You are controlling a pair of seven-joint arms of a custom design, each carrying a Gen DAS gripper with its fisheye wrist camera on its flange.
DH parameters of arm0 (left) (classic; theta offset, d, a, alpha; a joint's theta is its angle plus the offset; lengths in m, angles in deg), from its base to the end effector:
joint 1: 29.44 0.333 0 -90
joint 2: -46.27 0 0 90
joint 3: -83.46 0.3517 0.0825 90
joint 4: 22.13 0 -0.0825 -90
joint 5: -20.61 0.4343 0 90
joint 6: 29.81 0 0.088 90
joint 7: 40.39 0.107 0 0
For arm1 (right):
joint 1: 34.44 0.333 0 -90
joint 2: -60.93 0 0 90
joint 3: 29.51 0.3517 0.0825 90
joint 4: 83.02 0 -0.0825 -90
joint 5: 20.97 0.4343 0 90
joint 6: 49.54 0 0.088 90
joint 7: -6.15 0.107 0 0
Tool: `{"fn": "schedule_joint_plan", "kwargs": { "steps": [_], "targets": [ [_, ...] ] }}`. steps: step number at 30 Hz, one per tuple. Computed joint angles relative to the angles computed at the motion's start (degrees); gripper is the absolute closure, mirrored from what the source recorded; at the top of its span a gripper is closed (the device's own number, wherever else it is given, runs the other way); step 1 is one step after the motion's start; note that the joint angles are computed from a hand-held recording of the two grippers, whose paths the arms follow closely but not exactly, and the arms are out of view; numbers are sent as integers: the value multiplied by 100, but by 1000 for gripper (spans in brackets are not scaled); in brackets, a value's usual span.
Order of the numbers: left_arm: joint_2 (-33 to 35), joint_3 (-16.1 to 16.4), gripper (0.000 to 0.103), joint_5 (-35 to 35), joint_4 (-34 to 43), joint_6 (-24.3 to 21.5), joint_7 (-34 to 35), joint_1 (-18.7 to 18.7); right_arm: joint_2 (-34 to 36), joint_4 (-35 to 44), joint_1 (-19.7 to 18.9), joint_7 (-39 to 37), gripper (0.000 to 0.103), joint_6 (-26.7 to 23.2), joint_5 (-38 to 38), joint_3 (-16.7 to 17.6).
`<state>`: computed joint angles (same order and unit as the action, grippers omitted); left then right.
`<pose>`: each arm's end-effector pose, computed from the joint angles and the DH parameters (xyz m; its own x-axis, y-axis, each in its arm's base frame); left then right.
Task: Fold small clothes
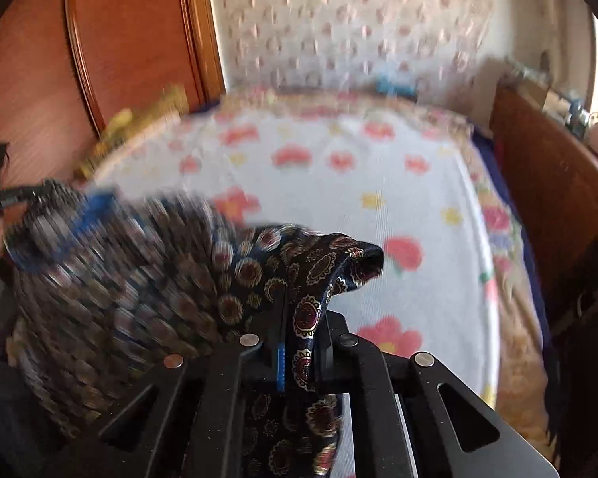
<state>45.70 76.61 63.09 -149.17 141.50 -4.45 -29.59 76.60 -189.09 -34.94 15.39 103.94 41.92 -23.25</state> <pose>0.5937 -0.1212 0.4648 0.0934 -0.9922 0.0820 -0.6708 -0.1236 -0.7313 0.7089 0.0380 0.4322 0.5917 -0.8054 -0.0356 -0.5250 -0.3514 -0.7752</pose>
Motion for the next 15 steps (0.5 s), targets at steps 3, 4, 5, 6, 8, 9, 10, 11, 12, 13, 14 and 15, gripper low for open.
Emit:
{"fn": "schedule_joint_plan", "kwargs": {
  "steps": [3,4,5,6,8,9,10,11,12,13,14,15],
  "targets": [
    [-255,-82,96,1051,130,143,-994,116,-460,-129,-138,-916,95,55,1114,99],
    [-317,-149,96,1416,219,170,-1332,184,-613,-125,-133,-1106,95,-37,1366,50],
    [-362,-210,96,1733,322,195,-1621,244,-728,-108,-107,-1246,95,-124,1525,-11],
    [-394,-243,96,2035,432,279,-1899,314,-838,-88,-69,-1447,95,-140,1741,-67],
    [-407,-302,97,2462,725,323,-2239,387,-1029,23,22,-1639,95,-241,1945,-206],
    [-401,-313,97,2747,875,339,-2473,434,-1097,86,83,-1770,95,-207,2089,-268],
    [-373,-296,97,2767,1021,340,-2439,424,-1156,184,143,-1842,95,-221,2134,-338],
    [-347,-276,97,2866,1143,358,-2511,430,-1186,291,201,-1896,95,-202,2190,-397],
    [-300,-253,97,2989,1316,372,-2623,440,-1205,398,251,-1954,95,-162,2273,-442],
    [-235,-206,97,2888,1484,398,-2497,421,-1195,544,293,-1949,95,-144,2281,-481],
    [-166,-154,97,2917,1637,432,-2530,428,-1154,729,336,-1912,95,-58,2255,-504],
    [-93,-111,97,2929,1789,402,-2528,418,-1094,897,373,-1912,95,54,2287,-509]
  ]
}}
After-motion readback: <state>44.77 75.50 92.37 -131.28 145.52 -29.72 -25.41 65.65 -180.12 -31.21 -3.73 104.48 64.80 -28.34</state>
